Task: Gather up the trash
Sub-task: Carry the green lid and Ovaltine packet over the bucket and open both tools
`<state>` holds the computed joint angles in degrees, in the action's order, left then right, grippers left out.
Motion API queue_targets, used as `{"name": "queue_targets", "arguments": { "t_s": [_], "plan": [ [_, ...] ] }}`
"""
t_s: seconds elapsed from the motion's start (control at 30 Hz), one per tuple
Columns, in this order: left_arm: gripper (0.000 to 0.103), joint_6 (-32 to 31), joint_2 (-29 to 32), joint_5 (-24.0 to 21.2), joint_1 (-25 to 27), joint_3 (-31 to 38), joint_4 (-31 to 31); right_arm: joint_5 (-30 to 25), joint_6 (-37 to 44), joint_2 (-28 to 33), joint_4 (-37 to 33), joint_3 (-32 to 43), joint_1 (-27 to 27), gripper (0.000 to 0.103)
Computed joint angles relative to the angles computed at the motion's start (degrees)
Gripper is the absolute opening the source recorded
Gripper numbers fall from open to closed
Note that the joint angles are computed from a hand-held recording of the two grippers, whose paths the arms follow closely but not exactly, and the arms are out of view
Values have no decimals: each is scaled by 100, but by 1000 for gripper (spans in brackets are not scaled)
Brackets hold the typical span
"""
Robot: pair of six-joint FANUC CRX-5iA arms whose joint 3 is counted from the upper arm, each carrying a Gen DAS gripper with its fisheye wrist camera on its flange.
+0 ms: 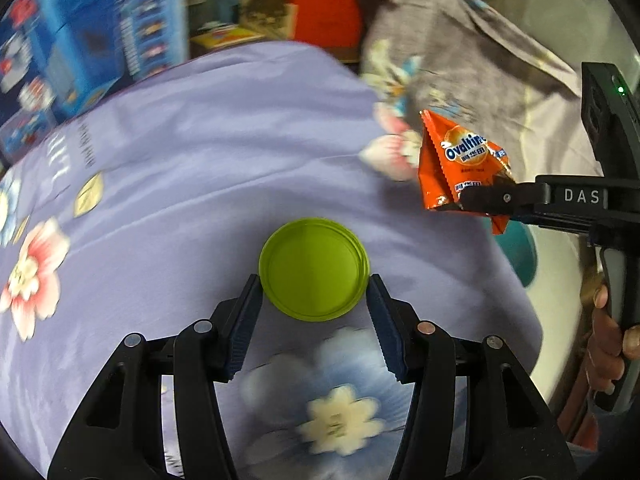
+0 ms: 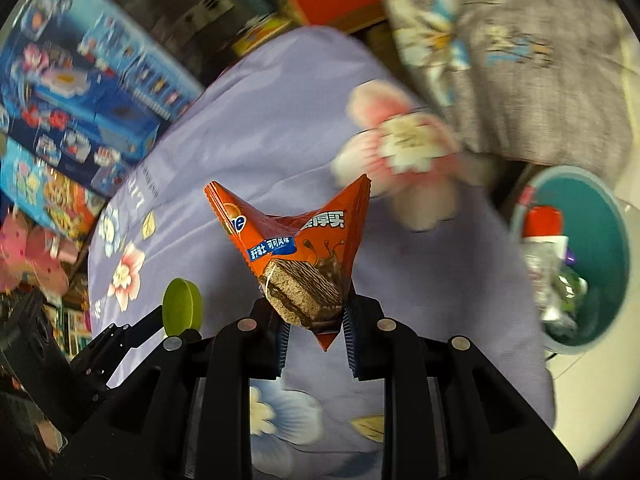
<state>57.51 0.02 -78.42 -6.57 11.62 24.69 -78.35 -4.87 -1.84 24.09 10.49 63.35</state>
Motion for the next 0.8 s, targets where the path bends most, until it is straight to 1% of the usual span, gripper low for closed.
{"name": "queue_targets", "arguments": {
  "t_s": [0.07,0.2,0.33,0.6,0.8],
  "plan": [
    [55,13,25,7,-242,83,-41,-87,-389,-384,199,-416,139,22],
    [55,94,127,32,-753,280,-165,-269,-987,-958,459,-1004,380,22],
    [55,245,278,19,-1231,511,-301,-576,-1683,-1627,772,-1626,740,22],
    [55,480,539,-61,-2037,917,-592,-1289,-2791,-2550,1141,-2393,1478,23],
    [55,659,731,-158,-2505,1163,-796,-1868,-3763,-3192,1287,-2936,2245,24]
  ]
}}
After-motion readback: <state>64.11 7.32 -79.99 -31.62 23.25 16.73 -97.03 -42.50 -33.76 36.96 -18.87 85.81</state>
